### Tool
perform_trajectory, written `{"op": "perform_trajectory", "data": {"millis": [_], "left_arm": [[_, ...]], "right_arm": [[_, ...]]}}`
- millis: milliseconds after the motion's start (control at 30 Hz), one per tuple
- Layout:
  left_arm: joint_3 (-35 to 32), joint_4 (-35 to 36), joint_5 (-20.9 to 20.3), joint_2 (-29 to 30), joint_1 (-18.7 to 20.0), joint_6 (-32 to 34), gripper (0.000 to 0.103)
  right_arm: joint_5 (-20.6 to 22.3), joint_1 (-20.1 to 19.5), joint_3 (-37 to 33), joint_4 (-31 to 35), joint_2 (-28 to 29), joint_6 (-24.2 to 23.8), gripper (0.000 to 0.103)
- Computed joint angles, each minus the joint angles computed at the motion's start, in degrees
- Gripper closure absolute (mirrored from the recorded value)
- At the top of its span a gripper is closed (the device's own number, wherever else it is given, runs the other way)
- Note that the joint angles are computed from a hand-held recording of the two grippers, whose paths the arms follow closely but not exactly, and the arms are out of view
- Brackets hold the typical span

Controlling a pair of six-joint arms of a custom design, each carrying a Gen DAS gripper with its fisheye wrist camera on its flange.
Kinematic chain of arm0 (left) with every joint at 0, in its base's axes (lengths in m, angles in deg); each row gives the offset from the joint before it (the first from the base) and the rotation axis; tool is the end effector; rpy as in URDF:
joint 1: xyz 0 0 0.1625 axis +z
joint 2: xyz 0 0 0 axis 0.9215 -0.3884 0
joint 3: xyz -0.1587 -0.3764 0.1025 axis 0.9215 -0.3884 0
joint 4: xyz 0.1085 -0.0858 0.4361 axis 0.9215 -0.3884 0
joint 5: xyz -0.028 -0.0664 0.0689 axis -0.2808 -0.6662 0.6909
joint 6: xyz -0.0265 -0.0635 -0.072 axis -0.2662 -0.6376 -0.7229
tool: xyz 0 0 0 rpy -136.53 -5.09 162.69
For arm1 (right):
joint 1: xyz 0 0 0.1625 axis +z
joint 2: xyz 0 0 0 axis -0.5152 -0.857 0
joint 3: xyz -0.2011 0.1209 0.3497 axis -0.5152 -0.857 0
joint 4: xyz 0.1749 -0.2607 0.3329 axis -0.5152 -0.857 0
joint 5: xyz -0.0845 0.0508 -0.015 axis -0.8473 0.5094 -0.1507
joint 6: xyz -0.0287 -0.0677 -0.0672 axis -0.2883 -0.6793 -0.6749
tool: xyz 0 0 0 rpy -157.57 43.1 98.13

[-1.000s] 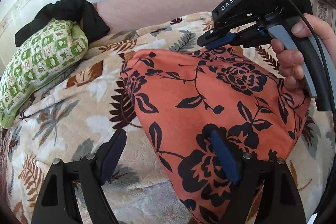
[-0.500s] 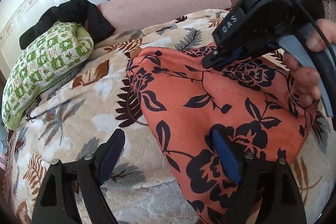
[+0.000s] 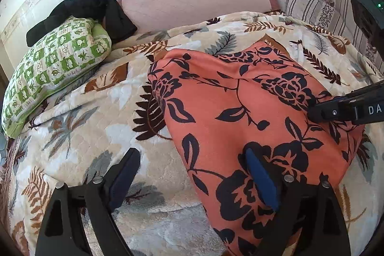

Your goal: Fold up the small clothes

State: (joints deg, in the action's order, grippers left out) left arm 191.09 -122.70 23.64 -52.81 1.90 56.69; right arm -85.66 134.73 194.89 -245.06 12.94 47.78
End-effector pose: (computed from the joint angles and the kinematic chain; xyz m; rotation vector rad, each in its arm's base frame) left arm -0.0379 -0.5839 0.1664 1.3719 2.1917 -0.4949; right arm 0.1941 -0.4957 0.0031 -0.2241 -2.4806 0.8208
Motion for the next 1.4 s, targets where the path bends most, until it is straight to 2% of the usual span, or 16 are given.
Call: {"op": "perform_trajectory", "data": {"millis": [33,133,200,367,533,867,900,967,1033,1100,1133,1233,1300,1333,1367,1400], "left_arm": [[-0.17,0.30,-0.08,0.01,0.10,-0.40,0.011],[-0.73,1.23,-0.33,0.12,0.35,-1.34,0.008],[-0.79,0.69,-0.02,0.41,0.30,-1.37,0.006],[-1.60,1.76,-0.04,0.97,0.44,-2.56,0.003],[-1.86,1.66,0.18,1.46,0.41,-2.58,0.001],[-5.89,10.58,-0.35,2.69,0.86,-7.93,0.000],[-6.55,12.33,-0.73,2.49,0.88,-8.56,0.000],[-7.94,15.36,-2.26,1.90,1.00,-9.55,0.000],[-9.05,16.18,-4.94,0.98,1.13,-11.35,0.000],[-9.90,14.94,-8.37,0.27,1.43,-12.77,0.000],[-10.30,14.03,-8.28,0.42,1.30,-13.33,0.000],[-11.28,10.57,-3.06,3.08,0.94,-13.60,0.000],[-12.19,11.48,2.91,5.64,0.87,-14.18,0.000],[-12.37,12.02,4.06,6.40,1.08,-14.52,0.000],[-12.20,11.56,3.33,6.53,1.44,-14.94,0.000],[-11.98,11.11,3.24,6.50,1.47,-15.31,0.000]], "right_arm": [[0.23,-0.08,0.03,0.15,-0.18,-0.50,0.087],[5.61,-2.28,2.08,-2.39,-1.79,1.17,0.087],[7.39,-2.95,2.40,-2.99,-1.97,1.57,0.087],[4.87,-2.04,1.31,-3.07,-0.69,0.07,0.089],[3.21,-1.66,0.11,-0.76,-0.28,0.71,0.091],[6.14,-3.44,0.36,-0.48,-1.15,1.72,0.096],[6.85,-3.50,0.53,0.31,-1.78,1.93,0.096],[11.21,-4.46,1.83,1.94,-4.37,4.00,0.096],[15.68,-5.38,3.78,-1.72,-6.29,4.64,0.094],[13.44,-4.05,3.78,-6.23,-6.25,2.35,0.090],[11.36,-3.29,3.10,-7.30,-5.81,1.20,0.090],[10.77,-3.55,1.20,-10.26,-4.00,-0.14,0.090],[6.68,-3.61,-1.41,-8.16,-2.15,-1.00,0.090],[3.34,-3.67,-2.84,-5.94,-1.00,-1.17,0.090],[2.40,-4.28,-3.71,-4.48,-0.38,-1.22,0.092],[3.86,-5.18,-3.52,-5.41,-0.20,-1.25,0.091]]}}
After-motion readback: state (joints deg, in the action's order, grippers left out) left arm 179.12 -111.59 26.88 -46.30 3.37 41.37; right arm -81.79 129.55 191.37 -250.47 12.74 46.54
